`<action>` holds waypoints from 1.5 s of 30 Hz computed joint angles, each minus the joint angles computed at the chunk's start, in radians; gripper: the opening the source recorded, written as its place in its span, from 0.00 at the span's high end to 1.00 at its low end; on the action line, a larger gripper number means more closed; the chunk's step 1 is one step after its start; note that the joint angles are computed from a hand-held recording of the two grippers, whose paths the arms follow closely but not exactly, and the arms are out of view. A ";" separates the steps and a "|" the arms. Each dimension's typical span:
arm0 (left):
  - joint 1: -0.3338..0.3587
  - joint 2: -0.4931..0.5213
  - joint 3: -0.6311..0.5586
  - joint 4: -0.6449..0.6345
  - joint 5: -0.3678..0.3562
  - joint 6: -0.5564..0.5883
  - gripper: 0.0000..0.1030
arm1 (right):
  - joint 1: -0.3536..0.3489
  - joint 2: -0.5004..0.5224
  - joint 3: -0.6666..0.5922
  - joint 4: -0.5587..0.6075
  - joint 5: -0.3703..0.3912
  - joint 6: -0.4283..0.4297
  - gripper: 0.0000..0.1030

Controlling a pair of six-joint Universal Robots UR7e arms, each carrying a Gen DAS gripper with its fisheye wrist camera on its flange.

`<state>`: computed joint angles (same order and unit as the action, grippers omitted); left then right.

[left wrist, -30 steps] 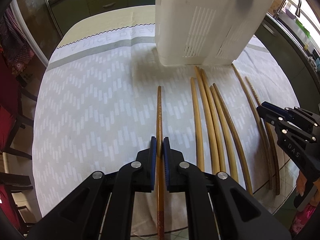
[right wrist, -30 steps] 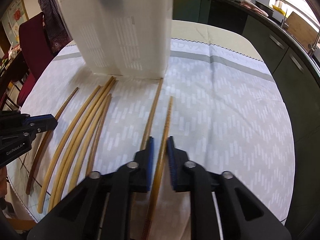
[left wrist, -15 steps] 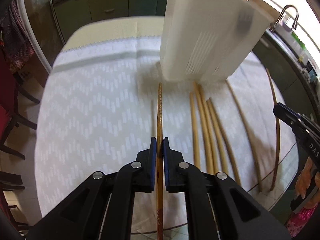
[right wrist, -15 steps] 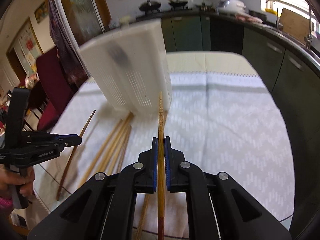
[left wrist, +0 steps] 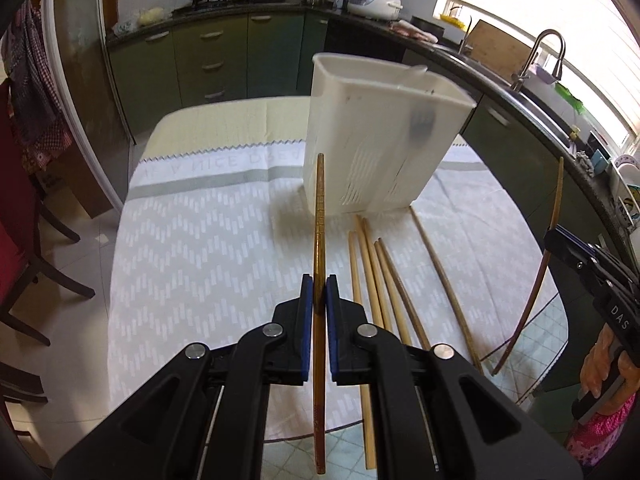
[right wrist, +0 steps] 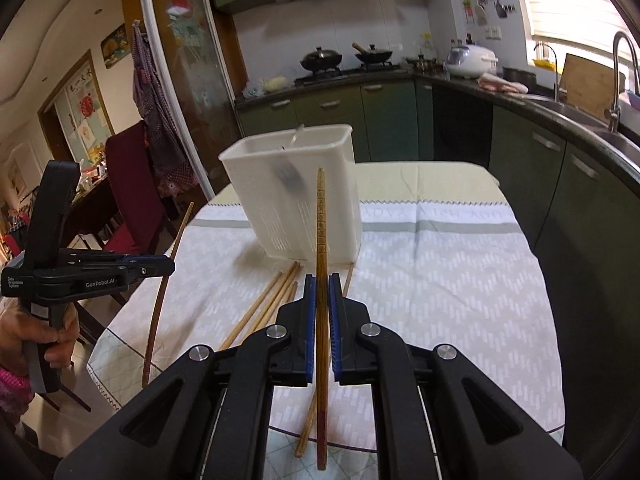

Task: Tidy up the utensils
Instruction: 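Drop the chopstick into the white holder with the left tool while the right tool carries its chopstick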

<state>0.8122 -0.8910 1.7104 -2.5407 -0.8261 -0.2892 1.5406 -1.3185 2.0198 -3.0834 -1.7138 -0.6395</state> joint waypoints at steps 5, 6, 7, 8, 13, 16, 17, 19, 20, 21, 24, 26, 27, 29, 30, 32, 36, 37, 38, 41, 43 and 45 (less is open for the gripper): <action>-0.022 -0.019 0.007 -0.040 0.002 0.030 0.94 | 0.002 -0.019 0.003 -0.001 0.013 0.002 0.93; -0.028 -0.020 0.003 -0.054 0.003 0.044 0.94 | 0.004 -0.021 0.002 0.001 0.015 0.003 0.93; -0.033 -0.021 -0.002 -0.063 0.003 0.053 0.94 | 0.007 -0.023 0.002 0.000 0.016 0.005 0.93; -0.037 -0.021 -0.010 -0.073 0.003 0.063 0.94 | 0.010 -0.025 0.002 -0.001 0.018 0.007 0.93; -0.057 0.016 -0.101 -0.202 0.011 0.177 0.94 | 0.021 -0.033 0.000 0.007 0.028 0.006 0.93; -0.060 0.069 -0.186 -0.320 0.008 0.267 0.94 | 0.025 -0.036 -0.003 0.010 0.031 0.007 0.93; -0.061 0.090 -0.217 -0.365 0.007 0.298 0.94 | 0.025 -0.038 -0.002 0.009 0.031 0.008 0.93; -0.058 0.147 -0.289 -0.486 -0.007 0.385 0.94 | 0.022 -0.043 0.000 0.010 0.034 0.013 0.93; -0.056 0.183 -0.330 -0.556 -0.009 0.444 0.94 | 0.022 -0.043 0.000 0.010 0.035 0.014 0.93; -0.053 0.216 -0.366 -0.621 -0.017 0.496 0.94 | 0.020 -0.045 0.001 0.011 0.035 0.016 0.93; -0.043 0.307 -0.466 -0.764 -0.045 0.641 0.94 | 0.012 -0.051 0.001 0.015 0.042 0.020 0.93; -0.034 0.360 -0.526 -0.816 -0.059 0.702 0.94 | 0.008 -0.054 0.000 0.017 0.047 0.019 0.93; -0.027 0.383 -0.554 -0.821 -0.073 0.712 0.94 | 0.005 -0.056 0.000 0.017 0.050 0.021 0.93; -0.014 0.422 -0.597 -0.832 -0.082 0.722 0.94 | 0.001 -0.060 0.000 0.019 0.056 0.021 0.93; -0.010 0.432 -0.606 -0.836 -0.085 0.720 0.94 | 0.000 -0.062 -0.001 0.019 0.058 0.021 0.93; 0.000 0.445 -0.609 -0.843 -0.087 0.714 0.94 | 0.001 -0.065 -0.003 0.020 0.062 0.023 0.93; 0.018 0.443 -0.568 -0.821 -0.068 0.685 0.93 | 0.010 -0.067 -0.012 0.019 0.070 0.024 0.93; 0.021 0.437 -0.552 -0.819 -0.065 0.682 0.93 | 0.015 -0.066 -0.018 0.019 0.075 0.024 0.93; 0.022 0.435 -0.542 -0.809 -0.056 0.674 0.93 | 0.024 -0.063 -0.024 0.015 0.079 0.024 0.93; 0.027 0.412 -0.505 -0.770 -0.051 0.634 0.83 | 0.047 -0.047 -0.058 0.012 0.088 0.030 0.93; 0.025 0.397 -0.473 -0.778 -0.047 0.633 0.64 | 0.066 -0.030 -0.093 0.014 0.097 0.041 0.93; 0.020 0.383 -0.442 -0.792 -0.039 0.635 0.59 | 0.089 -0.003 -0.141 0.009 0.104 0.058 0.93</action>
